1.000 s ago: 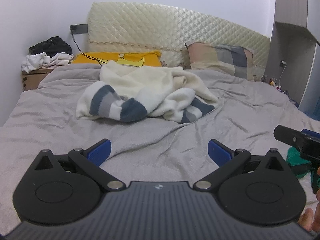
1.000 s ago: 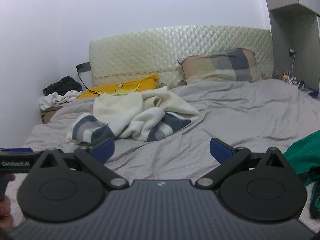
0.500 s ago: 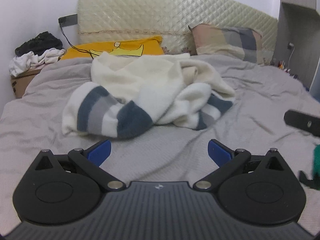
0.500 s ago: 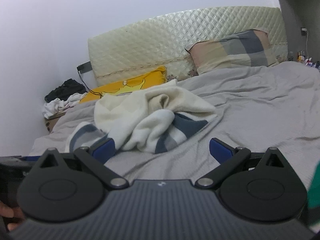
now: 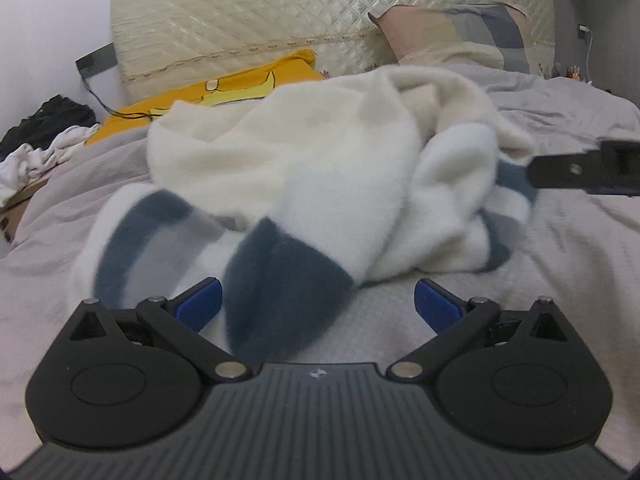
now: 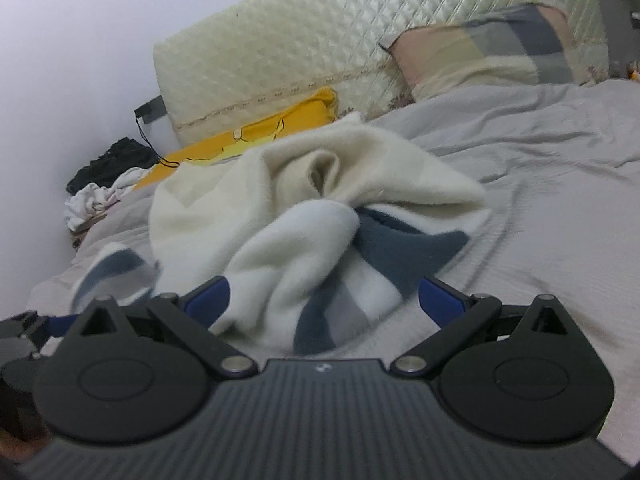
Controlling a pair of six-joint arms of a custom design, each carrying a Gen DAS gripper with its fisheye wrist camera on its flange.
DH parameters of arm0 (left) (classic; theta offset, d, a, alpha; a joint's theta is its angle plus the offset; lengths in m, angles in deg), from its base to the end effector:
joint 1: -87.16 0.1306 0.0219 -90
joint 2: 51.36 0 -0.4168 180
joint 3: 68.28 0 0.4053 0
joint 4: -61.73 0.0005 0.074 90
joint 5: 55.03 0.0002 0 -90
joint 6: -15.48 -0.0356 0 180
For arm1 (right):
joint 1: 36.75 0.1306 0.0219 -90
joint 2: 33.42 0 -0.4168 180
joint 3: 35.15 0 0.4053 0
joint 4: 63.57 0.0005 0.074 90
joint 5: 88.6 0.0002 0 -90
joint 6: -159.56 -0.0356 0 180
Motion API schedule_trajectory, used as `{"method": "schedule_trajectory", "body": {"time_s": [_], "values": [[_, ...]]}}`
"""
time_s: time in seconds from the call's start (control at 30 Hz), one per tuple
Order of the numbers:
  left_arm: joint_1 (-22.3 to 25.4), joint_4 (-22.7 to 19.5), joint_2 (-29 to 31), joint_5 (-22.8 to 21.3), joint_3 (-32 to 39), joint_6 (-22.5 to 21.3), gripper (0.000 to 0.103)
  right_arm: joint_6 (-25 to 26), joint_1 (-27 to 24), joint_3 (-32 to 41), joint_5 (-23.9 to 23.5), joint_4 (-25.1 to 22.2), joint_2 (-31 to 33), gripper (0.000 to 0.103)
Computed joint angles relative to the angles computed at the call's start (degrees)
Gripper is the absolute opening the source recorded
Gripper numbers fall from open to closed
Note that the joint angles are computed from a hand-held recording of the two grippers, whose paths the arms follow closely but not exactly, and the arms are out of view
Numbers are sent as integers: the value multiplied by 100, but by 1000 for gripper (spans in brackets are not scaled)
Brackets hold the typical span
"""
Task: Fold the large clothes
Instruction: 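Reach both tools into the sweater and close both on its fabric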
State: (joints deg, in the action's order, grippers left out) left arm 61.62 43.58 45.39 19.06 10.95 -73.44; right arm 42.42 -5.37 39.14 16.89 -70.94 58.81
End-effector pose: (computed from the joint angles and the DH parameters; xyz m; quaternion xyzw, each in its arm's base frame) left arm 0.4959 -0.2267 0.3592 0.1249 0.8745 0.0157 0.4684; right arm 0.4505 0.2630 0.3758 0.0411 0.8392 0.1598 0.5181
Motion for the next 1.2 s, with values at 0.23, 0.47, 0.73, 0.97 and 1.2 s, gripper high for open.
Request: {"method": "schedule_trajectory", "body": {"time_s": [0.23,0.47,0.73,0.97,1.2], "values": [[148,889,388,-30,-49,-274,85,178,-220,706,-321,146,933,87],[432,917,156,200,-7,122,13,350,-183,861,-633,301,1000,18],[563,986,-875,-17,-415,417,7,334,-12,332,-152,-109,76,14],[537,581,-2222,-370,-951,1050,6,199,224,-566,413,-300,-1296,14],[469,-66,-3707,-750,-1543,1543,6,379,710,-1279,1245,-776,-2759,14]]}}
